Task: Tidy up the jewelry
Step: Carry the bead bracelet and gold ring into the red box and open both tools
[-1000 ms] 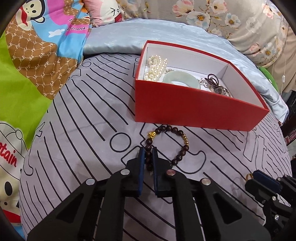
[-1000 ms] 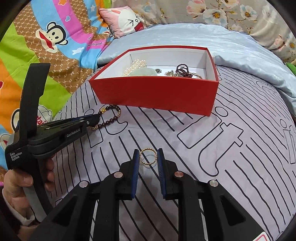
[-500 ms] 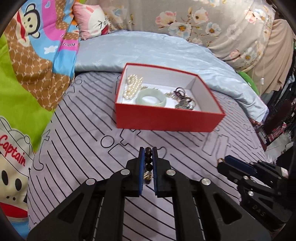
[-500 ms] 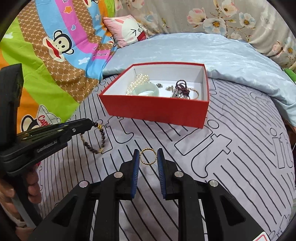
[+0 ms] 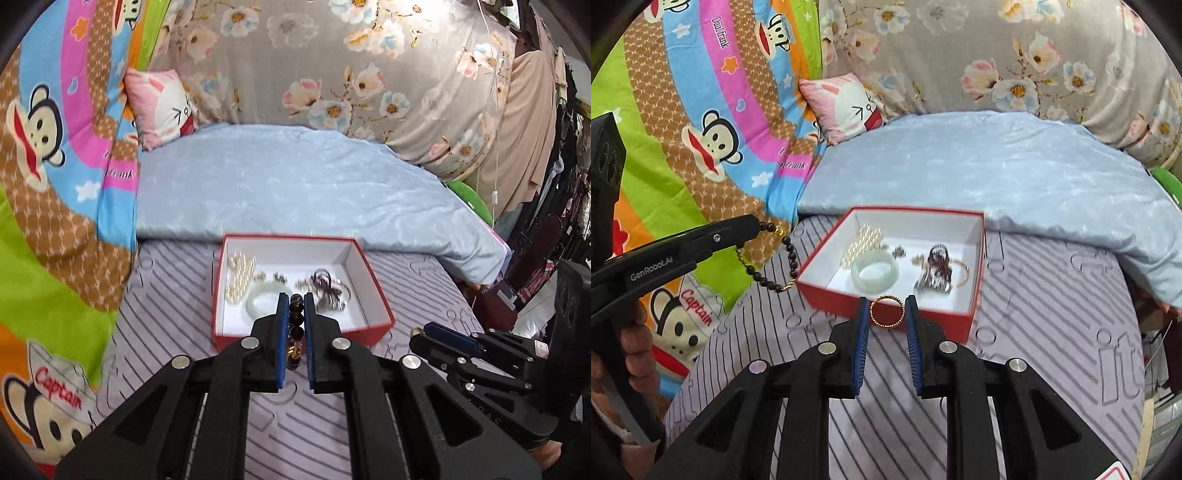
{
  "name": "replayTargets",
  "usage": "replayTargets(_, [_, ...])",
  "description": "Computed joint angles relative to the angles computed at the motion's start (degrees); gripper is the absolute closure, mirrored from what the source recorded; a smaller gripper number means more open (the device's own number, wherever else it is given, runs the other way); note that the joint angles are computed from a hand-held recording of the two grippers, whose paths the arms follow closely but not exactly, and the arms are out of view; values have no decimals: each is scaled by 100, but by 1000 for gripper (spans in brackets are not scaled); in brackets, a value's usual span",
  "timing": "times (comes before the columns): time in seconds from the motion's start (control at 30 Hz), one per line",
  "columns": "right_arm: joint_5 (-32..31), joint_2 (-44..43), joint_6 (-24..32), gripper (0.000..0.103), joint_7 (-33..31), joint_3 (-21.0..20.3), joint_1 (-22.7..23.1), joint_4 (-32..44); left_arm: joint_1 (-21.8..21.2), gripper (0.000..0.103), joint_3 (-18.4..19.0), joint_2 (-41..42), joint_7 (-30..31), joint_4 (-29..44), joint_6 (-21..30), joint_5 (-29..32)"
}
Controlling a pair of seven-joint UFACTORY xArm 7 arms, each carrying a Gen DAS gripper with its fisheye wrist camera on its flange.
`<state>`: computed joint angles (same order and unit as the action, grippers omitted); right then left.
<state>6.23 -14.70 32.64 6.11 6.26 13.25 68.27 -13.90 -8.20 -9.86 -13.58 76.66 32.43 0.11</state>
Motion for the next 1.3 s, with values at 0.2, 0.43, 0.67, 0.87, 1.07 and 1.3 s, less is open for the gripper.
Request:
replayTargets(0.2, [24,771,13,85,-86,-64,-70,953,26,96,-41,887,-352,1055,148,598])
replayTargets(0.43, [-171,1778,182,85,27,-66,-166,2001,-171,96,174,1991,-553,2157,352,915])
replayTargets(0.67, [-262,2546,411,85,26,-74,-163,2708,-368,96,426,2830,-679,3012,742,1125])
replayTargets(0.87, [-297,2941,522,85,26,-83,-142,2996,-414,96,492,3195,-585,3317,833,1028])
replayTargets(1.07, [-302,3249,615,85,38,-96,-131,3258,-442,96,554,3501,-527,3600,938,969])
replayTargets(1.3, [-328,3441,661,85,79,-112,-121,3354,-451,96,594,3769,-479,3816,1039,907])
